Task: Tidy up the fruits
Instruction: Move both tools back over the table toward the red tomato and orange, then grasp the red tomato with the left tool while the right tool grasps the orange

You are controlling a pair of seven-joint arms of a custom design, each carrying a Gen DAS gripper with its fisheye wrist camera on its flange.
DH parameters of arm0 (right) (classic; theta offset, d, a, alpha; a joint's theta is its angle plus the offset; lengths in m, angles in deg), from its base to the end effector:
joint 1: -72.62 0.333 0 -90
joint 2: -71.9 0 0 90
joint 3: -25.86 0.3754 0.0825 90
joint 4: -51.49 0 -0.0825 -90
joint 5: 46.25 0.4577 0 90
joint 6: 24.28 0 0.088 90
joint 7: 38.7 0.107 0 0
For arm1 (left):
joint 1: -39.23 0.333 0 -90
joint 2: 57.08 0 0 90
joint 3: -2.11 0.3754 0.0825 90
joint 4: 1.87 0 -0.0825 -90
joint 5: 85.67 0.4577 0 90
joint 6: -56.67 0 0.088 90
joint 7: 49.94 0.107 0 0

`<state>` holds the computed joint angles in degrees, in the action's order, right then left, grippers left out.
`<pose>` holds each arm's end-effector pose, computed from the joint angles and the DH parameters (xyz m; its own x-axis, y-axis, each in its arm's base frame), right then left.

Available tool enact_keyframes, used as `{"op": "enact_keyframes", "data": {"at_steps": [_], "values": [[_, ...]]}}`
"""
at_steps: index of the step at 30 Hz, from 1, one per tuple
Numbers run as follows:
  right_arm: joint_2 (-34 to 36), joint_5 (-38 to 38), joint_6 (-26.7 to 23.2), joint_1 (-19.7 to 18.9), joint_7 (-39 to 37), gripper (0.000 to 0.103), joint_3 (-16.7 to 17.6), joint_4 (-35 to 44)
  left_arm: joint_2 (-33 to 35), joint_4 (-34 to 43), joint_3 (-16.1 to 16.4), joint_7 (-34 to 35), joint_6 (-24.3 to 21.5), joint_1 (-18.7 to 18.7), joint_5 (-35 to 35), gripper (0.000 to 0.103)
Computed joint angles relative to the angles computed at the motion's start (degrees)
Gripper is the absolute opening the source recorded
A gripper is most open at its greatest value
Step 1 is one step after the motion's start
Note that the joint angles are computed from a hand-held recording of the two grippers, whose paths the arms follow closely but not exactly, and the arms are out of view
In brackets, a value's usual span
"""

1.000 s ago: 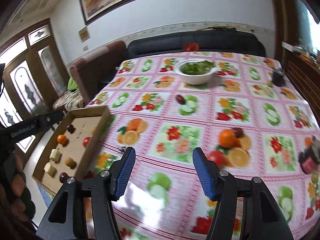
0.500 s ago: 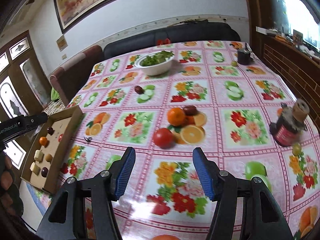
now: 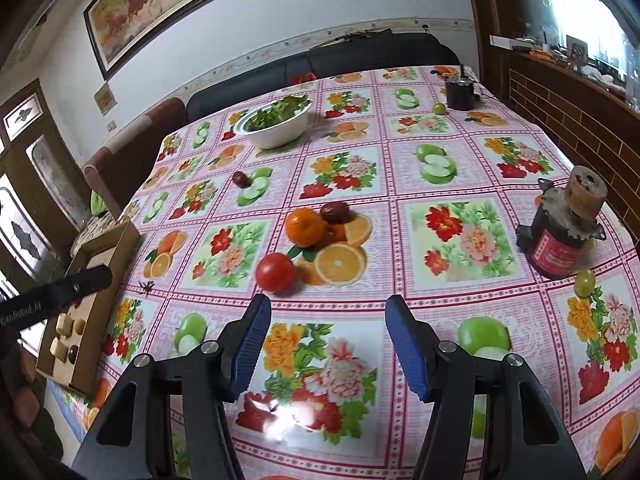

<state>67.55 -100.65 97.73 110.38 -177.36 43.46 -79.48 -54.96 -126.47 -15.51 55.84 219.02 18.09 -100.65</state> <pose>0.3472 0.4416 0.4066 -0.5979 -0.7663 -0.2351 -0.4644 0.5703 -0.6776 0.5124 -0.3923 0.4614 -0.6758 -0.7348 0.0591 -0.6155 0.5184 -0.5936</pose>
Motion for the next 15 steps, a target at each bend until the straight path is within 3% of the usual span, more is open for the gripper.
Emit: {"op": "enact_keyframes", "data": {"at_steps": [9, 15], "values": [[-2.7, -0.2, 1.7, -1.4, 0.7, 0.061, -0.2, -2.9, 3.3, 2.6, -2.4, 7.3, -2.8, -1.2, -4.3, 0.055], [-4.3, -0.8, 4.5, -3.2, 1.0, 0.061, -0.3, -4.8, 7.9, 6.8, -3.5, 6.8, -6.0, -2.3, -3.2, 0.055]]}}
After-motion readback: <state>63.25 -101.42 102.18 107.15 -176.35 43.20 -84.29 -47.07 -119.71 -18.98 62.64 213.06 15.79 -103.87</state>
